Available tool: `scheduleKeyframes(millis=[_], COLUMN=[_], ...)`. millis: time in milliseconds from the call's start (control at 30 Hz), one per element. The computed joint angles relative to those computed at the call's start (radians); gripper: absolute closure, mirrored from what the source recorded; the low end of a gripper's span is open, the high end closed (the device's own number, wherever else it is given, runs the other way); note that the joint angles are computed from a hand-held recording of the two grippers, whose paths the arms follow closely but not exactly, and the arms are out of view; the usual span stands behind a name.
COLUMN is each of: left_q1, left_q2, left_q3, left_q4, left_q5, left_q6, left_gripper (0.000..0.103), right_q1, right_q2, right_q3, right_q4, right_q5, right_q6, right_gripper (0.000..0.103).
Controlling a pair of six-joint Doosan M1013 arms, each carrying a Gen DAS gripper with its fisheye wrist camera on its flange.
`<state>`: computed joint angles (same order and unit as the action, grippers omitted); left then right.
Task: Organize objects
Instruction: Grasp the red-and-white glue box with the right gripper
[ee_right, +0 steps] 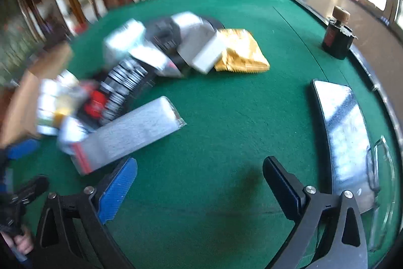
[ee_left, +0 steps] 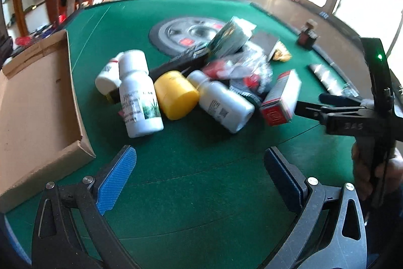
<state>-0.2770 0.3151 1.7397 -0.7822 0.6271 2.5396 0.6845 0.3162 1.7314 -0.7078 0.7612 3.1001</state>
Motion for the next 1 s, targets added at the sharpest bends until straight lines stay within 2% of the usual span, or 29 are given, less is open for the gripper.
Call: scheduleKeyframes(millis=[67, 133, 267, 300, 333, 367, 400, 433, 467, 567, 600, 667, 700, 767, 800, 833, 900, 933, 1000], left_q1=[0.018, 0.027, 0.028, 0.033, 0.035, 0.035, 0.036, 0.037, 0.038, 0.04, 0.041, 0.045, 0.046, 0.049, 0.051, 0.052, 0.054, 0.055, 0.058], left_q2=[0.002, 0.003, 0.003, -0.001, -0.003, -0.004, -0.005, -0.005, -0.007, -0.01, -0.011, -0.01, -0.01, -0.01, -0.01, -0.01, -0.009, -0.009, -0.007], left_q3=[0.001, -0.002, -0.003, 0.004, 0.007, 0.009, 0.012, 0.014, 0.017, 0.022, 0.024, 0.025, 0.025, 0.027, 0.027, 0.028, 0.028, 0.027, 0.026], left_q4=[-0.095, -0.118, -0.147, -0.159, -0.166, -0.166, -0.171, -0.176, -0.189, -0.214, -0.225, -0.243, -0.249, -0.264, -0.27, -0.273, -0.277, -0.276, -0.281], left_q5=[0.029, 0.041, 0.034, 0.031, 0.027, 0.025, 0.023, 0.018, 0.015, 0.018, 0.017, 0.023, 0.023, 0.025, 0.03, 0.03, 0.033, 0.036, 0.043], left_q6=[0.075, 0.089, 0.102, 0.113, 0.118, 0.118, 0.123, 0.13, 0.144, 0.168, 0.176, 0.188, 0.19, 0.199, 0.204, 0.205, 0.205, 0.203, 0.202], left_gripper=[0.001, 0.001, 0.001, 0.001, 0.001, 0.001, 0.001, 0.001, 0.001, 0.001, 0.001, 0.001, 0.001, 0.001, 0.001, 0.001, 0.001, 0.001, 0.001], right_q1=[0.014, 0.016, -0.027, -0.039, -0.047, -0.062, -0.072, -0.081, -0.082, -0.072, -0.069, -0.067, -0.059, -0.047, -0.038, -0.034, -0.027, -0.027, -0.025], right_q2=[-0.033, -0.055, -0.079, -0.079, -0.079, -0.073, -0.065, -0.056, -0.048, -0.037, -0.02, 0.002, 0.029, 0.065, 0.091, 0.108, 0.128, 0.132, 0.128], right_q3=[0.034, 0.058, 0.097, 0.11, 0.115, 0.113, 0.109, 0.105, 0.097, 0.072, 0.042, 0.007, -0.041, -0.105, -0.149, -0.172, -0.196, -0.201, -0.192], right_q4=[-0.085, -0.155, -0.078, -0.038, 0.003, 0.084, 0.179, 0.263, 0.298, 0.23, 0.243, 0.265, 0.268, 0.266, 0.258, 0.251, 0.223, 0.213, 0.15], right_q5=[-0.048, -0.096, -0.309, -0.38, -0.406, -0.421, -0.434, -0.454, -0.442, -0.399, -0.341, -0.282, -0.197, -0.079, -0.004, 0.026, 0.065, 0.083, 0.13], right_q6=[0.091, 0.184, 0.244, 0.281, 0.274, 0.221, 0.155, 0.09, 0.071, 0.16, 0.142, 0.11, 0.051, -0.014, -0.075, -0.134, -0.235, -0.266, -0.284], right_gripper=[0.003, 0.003, 0.003, 0.007, 0.024, 0.032, 0.036, 0.036, 0.036, 0.037, 0.037, 0.037, 0.037, 0.039, 0.05, 0.068, 0.071, 0.077, 0.077])
